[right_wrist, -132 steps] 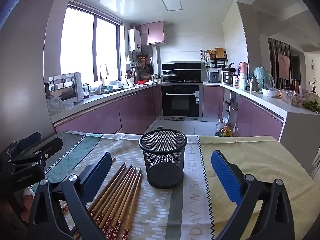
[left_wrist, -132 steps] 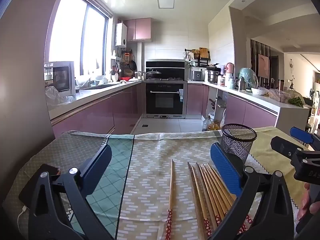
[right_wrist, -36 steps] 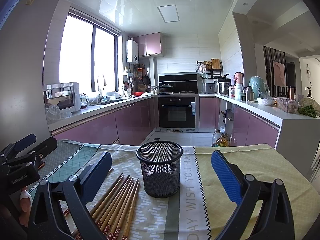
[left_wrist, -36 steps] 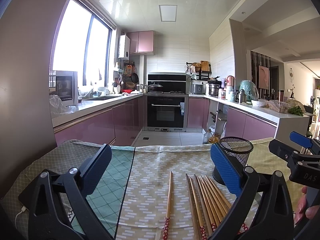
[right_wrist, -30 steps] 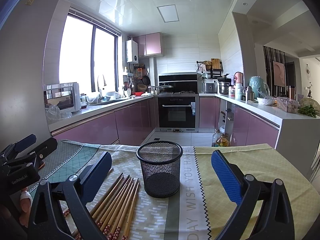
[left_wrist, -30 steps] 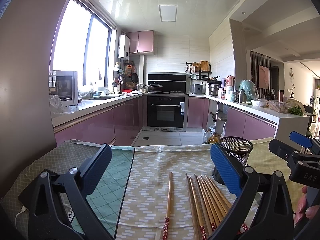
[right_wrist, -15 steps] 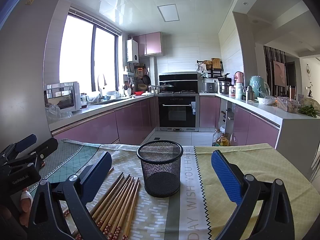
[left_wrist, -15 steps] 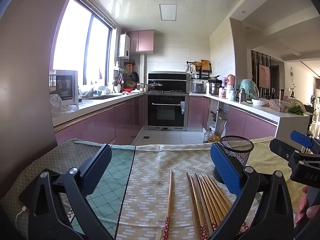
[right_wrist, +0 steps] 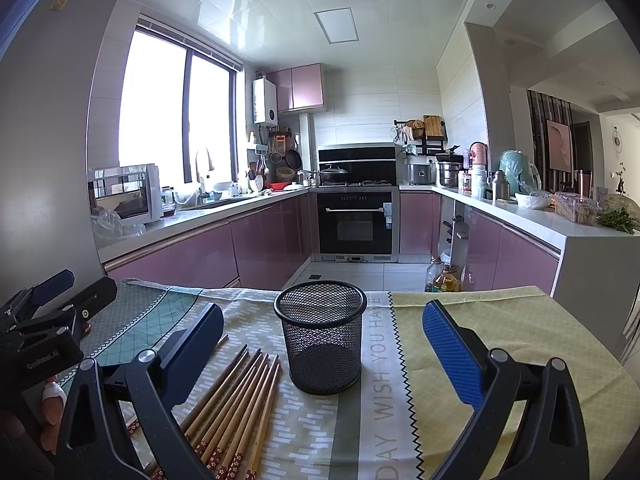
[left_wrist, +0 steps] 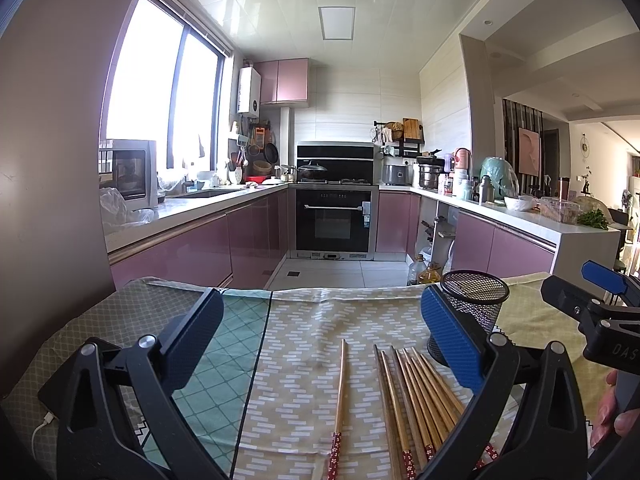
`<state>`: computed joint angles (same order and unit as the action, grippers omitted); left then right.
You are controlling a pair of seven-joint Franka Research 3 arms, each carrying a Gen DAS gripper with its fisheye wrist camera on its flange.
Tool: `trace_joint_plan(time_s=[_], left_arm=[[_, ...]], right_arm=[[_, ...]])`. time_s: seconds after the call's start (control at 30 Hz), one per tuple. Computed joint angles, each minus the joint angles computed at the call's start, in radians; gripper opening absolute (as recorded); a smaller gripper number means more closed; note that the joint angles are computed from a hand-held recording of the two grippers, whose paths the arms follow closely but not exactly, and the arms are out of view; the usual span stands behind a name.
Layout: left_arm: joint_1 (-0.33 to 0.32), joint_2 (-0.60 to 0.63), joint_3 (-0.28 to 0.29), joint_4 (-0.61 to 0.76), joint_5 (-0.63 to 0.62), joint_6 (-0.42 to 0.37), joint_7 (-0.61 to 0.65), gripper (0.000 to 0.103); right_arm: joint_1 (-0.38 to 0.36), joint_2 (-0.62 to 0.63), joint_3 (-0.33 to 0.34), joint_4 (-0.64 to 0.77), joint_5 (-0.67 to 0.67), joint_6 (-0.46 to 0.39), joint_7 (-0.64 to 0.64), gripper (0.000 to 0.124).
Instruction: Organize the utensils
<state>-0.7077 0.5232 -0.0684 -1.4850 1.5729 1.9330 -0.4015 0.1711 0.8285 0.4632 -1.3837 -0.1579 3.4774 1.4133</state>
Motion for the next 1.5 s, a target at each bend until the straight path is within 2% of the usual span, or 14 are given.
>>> trace_joint_plan(time_s=[0.47,0.8,0.93,1.0,1.07,1.17,1.27,1.4,1.5], left_arm=[[0.000,0.002,-0.001,-0.001,-0.005,0.001,0.002,0.097],[0.007,-0.002,-0.004,-0.004,-0.023,0.015,0.022,0.097],[0.031,-0.011,-0.011,-0.009,-0.057,0.062,0.065,0.097],[0.053,-0.016,-0.016,-0.015,-0.083,0.107,0.095,0.097],[0.077,-0.018,-0.023,-0.015,-0.133,0.147,0.144,0.097],[0.113,-0.013,-0.031,-0.011,-0.230,0.201,0.244,0.090],[0.155,-0.001,-0.040,-0.005,-0.343,0.277,0.347,0.080],[0.186,0.043,-0.040,0.033,-0.488,0.339,0.487,0.067],[0.197,0.083,-0.037,0.075,-0.587,0.361,0.584,0.063]], right_arm=[[-0.011,0.001,0.014,-0.001,-0.006,-0.011,-0.002,0.096],[-0.052,0.016,0.077,0.012,-0.027,-0.065,-0.037,0.096],[-0.076,0.035,0.130,0.044,-0.023,-0.180,-0.102,0.096],[-0.059,0.043,0.120,0.085,-0.003,-0.285,-0.134,0.096],[-0.019,0.049,0.075,0.130,0.017,-0.384,-0.149,0.096],[0.046,0.071,0.004,0.216,0.035,-0.540,-0.165,0.081],[0.082,0.116,-0.018,0.316,0.069,-0.683,-0.197,0.070],[0.140,0.178,-0.070,0.449,0.106,-0.816,-0.214,0.052],[0.184,0.237,-0.113,0.578,0.135,-0.931,-0.215,0.046]])
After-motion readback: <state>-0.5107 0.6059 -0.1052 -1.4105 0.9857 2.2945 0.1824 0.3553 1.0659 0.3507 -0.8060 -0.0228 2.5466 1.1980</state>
